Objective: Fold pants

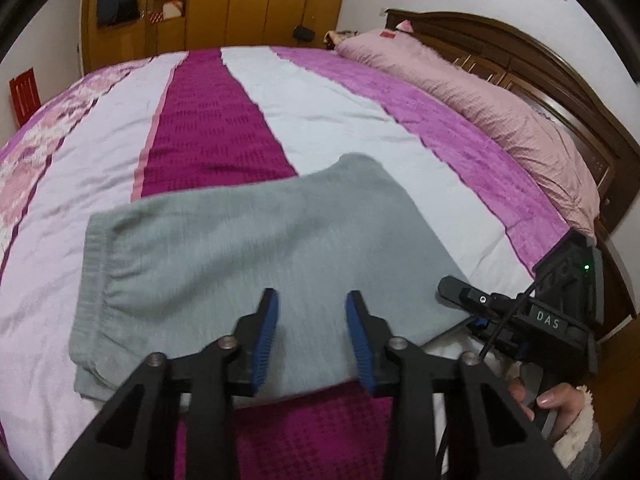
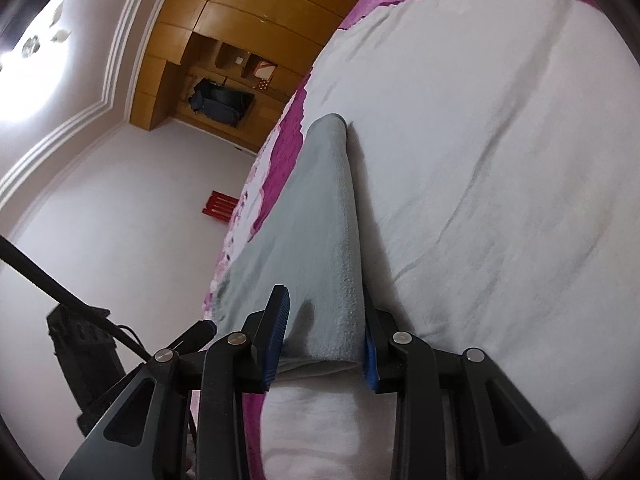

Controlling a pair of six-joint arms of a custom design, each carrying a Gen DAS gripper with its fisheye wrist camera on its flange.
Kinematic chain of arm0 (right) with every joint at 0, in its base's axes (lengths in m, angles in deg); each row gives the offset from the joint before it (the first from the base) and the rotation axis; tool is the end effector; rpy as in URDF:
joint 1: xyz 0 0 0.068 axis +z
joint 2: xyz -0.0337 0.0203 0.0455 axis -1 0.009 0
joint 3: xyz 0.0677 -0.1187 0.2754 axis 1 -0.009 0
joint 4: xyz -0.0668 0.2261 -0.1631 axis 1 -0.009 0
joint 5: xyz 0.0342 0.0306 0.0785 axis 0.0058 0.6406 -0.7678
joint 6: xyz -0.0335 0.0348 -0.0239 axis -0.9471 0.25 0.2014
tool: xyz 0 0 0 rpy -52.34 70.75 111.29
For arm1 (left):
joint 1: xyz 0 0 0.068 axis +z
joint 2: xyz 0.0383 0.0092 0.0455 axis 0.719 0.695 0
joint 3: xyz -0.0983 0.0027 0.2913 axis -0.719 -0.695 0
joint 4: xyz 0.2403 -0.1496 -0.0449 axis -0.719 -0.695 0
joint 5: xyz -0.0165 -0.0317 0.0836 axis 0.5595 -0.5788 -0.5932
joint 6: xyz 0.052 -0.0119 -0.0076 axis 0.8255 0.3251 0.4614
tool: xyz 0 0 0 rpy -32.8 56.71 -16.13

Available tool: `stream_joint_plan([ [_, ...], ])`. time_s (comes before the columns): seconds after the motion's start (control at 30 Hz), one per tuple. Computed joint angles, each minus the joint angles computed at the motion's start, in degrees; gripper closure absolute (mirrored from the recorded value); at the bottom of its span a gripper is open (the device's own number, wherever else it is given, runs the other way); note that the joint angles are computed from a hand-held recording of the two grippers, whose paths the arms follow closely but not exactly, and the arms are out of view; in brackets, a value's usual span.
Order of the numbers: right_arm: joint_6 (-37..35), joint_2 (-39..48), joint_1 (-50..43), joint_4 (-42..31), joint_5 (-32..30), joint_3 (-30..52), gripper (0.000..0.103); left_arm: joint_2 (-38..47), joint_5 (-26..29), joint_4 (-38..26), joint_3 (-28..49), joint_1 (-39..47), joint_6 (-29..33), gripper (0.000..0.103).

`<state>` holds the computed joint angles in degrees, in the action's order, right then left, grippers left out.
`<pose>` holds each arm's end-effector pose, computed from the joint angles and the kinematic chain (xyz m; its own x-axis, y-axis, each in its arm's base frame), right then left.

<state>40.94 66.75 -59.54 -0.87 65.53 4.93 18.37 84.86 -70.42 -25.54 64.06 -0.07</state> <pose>0.2494 0.1481 0.0125 -0.6705 0.6439 -0.3686 0.0459 0.5318 0.8456 0.2556 0.0649 0.0979 -0.7475 0.1898 -0.6366 0.3607 0.9207 -0.1490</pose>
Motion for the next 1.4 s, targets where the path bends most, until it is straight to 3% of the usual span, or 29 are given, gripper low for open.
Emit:
stream_joint_plan([
  [0.2, -0.42, 0.42, -0.68, 1.13, -1.21, -0.06, 0.073, 0.76, -2.39, 3.29, -2.47, -0.68, -0.48, 0.091],
  [0.37, -0.57, -0.38, -0.30, -0.20, -0.61, -0.08, 0.073, -0.06, -2.46, 6.25, -6.00, -1.34, 0.48, 0.096],
  [0.47, -1.01, -1.10, 0.29, -1.05, 0.09, -0.28, 0.073, 4.07, -4.69, 9.45, -6.47, -1.93, -1.05, 0.097],
  [0.63, -2.77, -5.23, 2.78, -9.04, 4.52, 0.70, 0.073, 9.06, -5.23, 17.52, -8.72, -1.42, -2.34, 0.097],
  [0.77, -3.83, -8.30, 4.27, -16.06, 7.59, 2.11, 0.073, 10.44, -4.94, 19.85, -9.05, -1.46, -3.56, 0.097],
  [0.9, -4.67, -11.26, 4.75, -23.40, 9.71, 3.37, 0.088, 10.51, -3.09, 21.66, -9.95, -0.43, -1.88, 0.097],
  [1.0, -5.50, -14.03, 4.39, -29.09, 9.64, 4.45, 0.094, 8.34, 0.80, 16.20, -8.80, 2.08, 0.48, 0.095],
  [1.13, -9.84, -19.88, 7.09, -48.44, 16.20, 10.31, 0.095, 3.26, 6.74, 3.09, -5.38, 7.40, 4.93, 0.073],
  [1.27, -14.40, -22.68, 11.87, -70.69, 27.75, 20.08, 0.095, -0.68, 10.10, -5.51, -1.83, 13.27, 9.78, 0.070],
  [1.4, -16.95, -20.24, 17.93, -91.63, 44.01, 32.75, 0.096, 0.52, 13.81, -16.14, 4.96, 20.81, 15.69, 0.065],
])
